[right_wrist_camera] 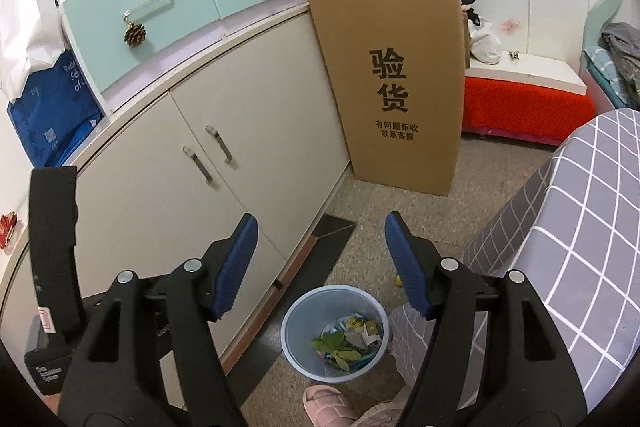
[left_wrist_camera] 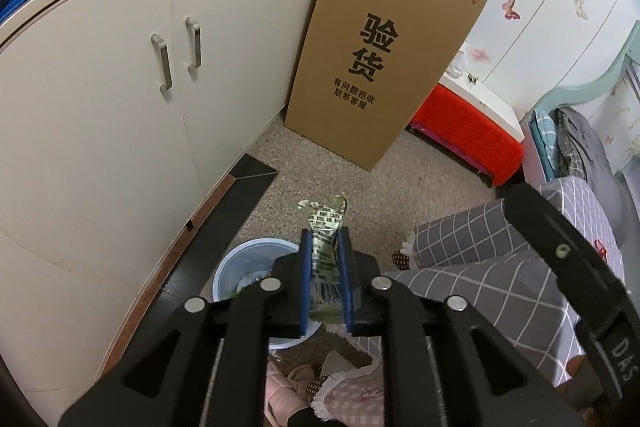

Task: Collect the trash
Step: 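Return to the table and grasp the red string with the right tool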

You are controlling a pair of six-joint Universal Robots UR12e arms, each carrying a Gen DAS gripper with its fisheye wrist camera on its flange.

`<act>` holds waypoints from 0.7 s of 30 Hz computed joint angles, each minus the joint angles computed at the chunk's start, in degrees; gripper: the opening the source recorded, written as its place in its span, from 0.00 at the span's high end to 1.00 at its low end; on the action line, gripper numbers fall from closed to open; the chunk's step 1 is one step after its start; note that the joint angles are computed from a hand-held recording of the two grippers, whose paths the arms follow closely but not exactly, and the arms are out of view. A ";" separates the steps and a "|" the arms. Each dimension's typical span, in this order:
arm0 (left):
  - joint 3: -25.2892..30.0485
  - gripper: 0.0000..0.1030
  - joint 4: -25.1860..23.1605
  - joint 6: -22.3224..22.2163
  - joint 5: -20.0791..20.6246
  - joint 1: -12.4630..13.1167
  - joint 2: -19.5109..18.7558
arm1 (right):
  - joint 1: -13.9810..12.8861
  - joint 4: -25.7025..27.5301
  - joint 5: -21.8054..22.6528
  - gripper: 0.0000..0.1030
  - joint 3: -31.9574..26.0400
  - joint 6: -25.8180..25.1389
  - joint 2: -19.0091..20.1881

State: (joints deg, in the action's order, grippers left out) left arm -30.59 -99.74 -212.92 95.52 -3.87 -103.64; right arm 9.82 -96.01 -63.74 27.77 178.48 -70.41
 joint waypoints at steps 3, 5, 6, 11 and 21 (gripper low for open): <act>0.26 0.31 -0.25 -1.75 2.78 -0.49 -0.21 | -0.11 -0.13 0.33 0.36 -0.16 0.38 0.09; 0.10 0.31 -0.05 -2.06 3.03 -0.45 -0.07 | -0.24 -0.03 0.71 0.36 -0.26 0.59 0.09; 0.08 0.31 -0.20 -2.42 2.30 -0.31 0.05 | -0.27 -0.02 0.82 0.36 -0.29 0.79 0.08; 1.68 0.30 -0.59 -2.77 3.90 -1.12 -0.35 | -1.06 0.58 2.28 0.36 -0.53 1.71 -0.32; 12.86 0.27 -2.92 -1.63 7.35 -5.19 -5.56 | -6.34 0.47 2.56 0.36 -0.21 1.46 -2.38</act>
State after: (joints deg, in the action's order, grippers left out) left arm -17.73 -102.66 -214.55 102.87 -9.06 -109.20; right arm 3.48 -95.54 -61.18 27.55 179.94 -72.80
